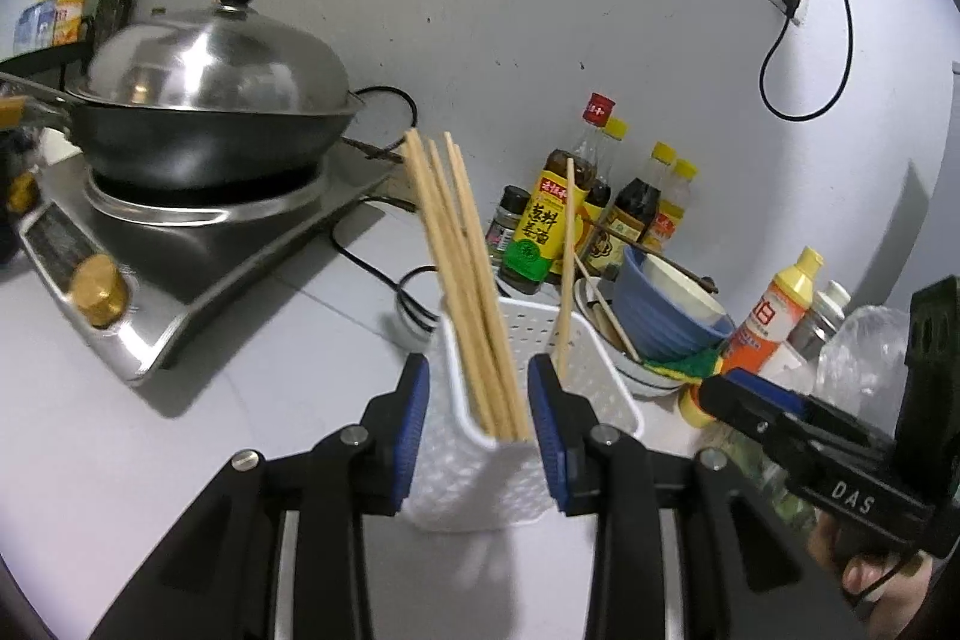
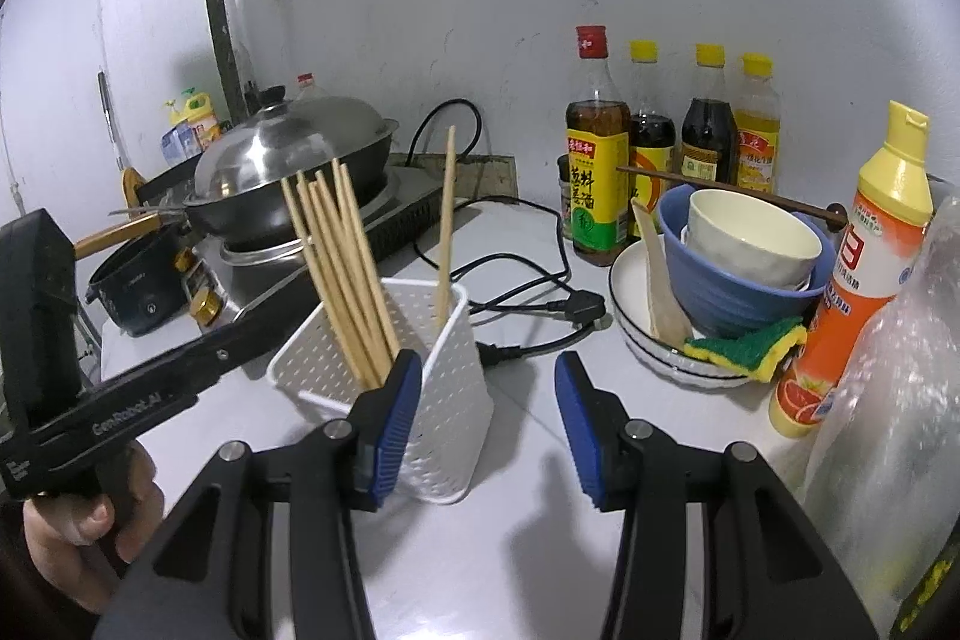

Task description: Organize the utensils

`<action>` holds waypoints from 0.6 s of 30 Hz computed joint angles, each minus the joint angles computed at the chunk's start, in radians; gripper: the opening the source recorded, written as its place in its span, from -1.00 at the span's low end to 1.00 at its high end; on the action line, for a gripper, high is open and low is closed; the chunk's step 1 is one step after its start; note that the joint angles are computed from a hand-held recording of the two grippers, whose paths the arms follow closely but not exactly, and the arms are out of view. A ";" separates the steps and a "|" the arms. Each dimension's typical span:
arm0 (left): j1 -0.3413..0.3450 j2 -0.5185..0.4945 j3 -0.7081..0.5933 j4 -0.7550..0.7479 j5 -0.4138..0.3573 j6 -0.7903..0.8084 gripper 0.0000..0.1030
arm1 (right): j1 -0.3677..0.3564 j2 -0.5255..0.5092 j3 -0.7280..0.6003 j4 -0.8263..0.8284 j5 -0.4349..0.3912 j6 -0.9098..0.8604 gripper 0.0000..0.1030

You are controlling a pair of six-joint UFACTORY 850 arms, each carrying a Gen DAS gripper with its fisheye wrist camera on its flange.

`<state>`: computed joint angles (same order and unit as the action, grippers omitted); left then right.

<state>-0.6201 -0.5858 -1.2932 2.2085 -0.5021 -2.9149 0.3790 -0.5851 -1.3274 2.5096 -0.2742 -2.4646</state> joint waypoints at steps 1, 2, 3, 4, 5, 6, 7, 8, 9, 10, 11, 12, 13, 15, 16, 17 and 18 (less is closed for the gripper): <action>0.000 0.015 0.021 0.006 -0.004 -0.005 -0.36 | 0.004 0.004 0.005 0.011 0.004 -0.011 -0.15; 0.000 0.026 0.037 0.012 -0.007 -0.009 -0.36 | 0.010 0.009 0.012 0.030 0.008 -0.027 -0.15; 0.000 0.035 0.048 0.012 -0.010 -0.009 -0.36 | 0.016 0.015 0.019 0.043 0.012 -0.036 -0.15; 0.000 0.046 0.064 0.014 -0.014 -0.012 -0.36 | 0.020 0.019 0.024 0.049 0.015 -0.039 -0.14; 0.001 0.060 0.082 0.018 -0.018 -0.014 -0.36 | 0.025 0.023 0.029 0.054 0.019 -0.042 -0.14; 0.001 0.070 0.095 0.021 -0.022 -0.018 -0.36 | 0.032 0.029 0.036 0.079 0.024 -0.066 -0.13; 0.001 0.081 0.109 0.025 -0.026 -0.022 -0.36 | 0.037 0.033 0.040 0.101 0.027 -0.086 -0.09; 0.001 0.093 0.126 0.027 -0.031 -0.023 -0.36 | 0.043 0.038 0.046 0.120 0.030 -0.102 -0.07; 0.001 0.104 0.140 0.030 -0.035 -0.024 -0.36 | 0.049 0.042 0.052 0.144 0.032 -0.123 -0.06; 0.000 0.114 0.153 0.033 -0.039 -0.028 -0.36 | 0.054 0.046 0.056 0.160 0.036 -0.139 -0.06; 0.000 0.125 0.168 0.040 -0.043 -0.036 -0.35 | 0.059 0.051 0.062 0.182 0.041 -0.158 -0.06; -0.001 0.134 0.180 0.043 -0.046 -0.040 -0.35 | 0.065 0.057 0.068 0.207 0.047 -0.182 -0.06; -0.002 0.143 0.193 0.045 -0.052 -0.042 -0.35 | 0.069 0.061 0.072 0.225 0.051 -0.199 -0.06; -0.006 0.166 0.222 0.048 -0.064 -0.040 -0.34 | 0.080 0.074 0.087 0.285 0.057 -0.255 -0.06; -0.007 0.175 0.234 0.051 -0.069 -0.042 -0.33 | 0.084 0.079 0.094 0.308 0.058 -0.276 -0.06; -0.009 0.187 0.249 0.054 -0.077 -0.043 -0.31 | 0.090 0.086 0.101 0.340 0.060 -0.306 -0.05; -0.010 0.195 0.258 0.055 -0.081 -0.042 -0.30 | 0.094 0.091 0.107 0.368 0.062 -0.333 -0.05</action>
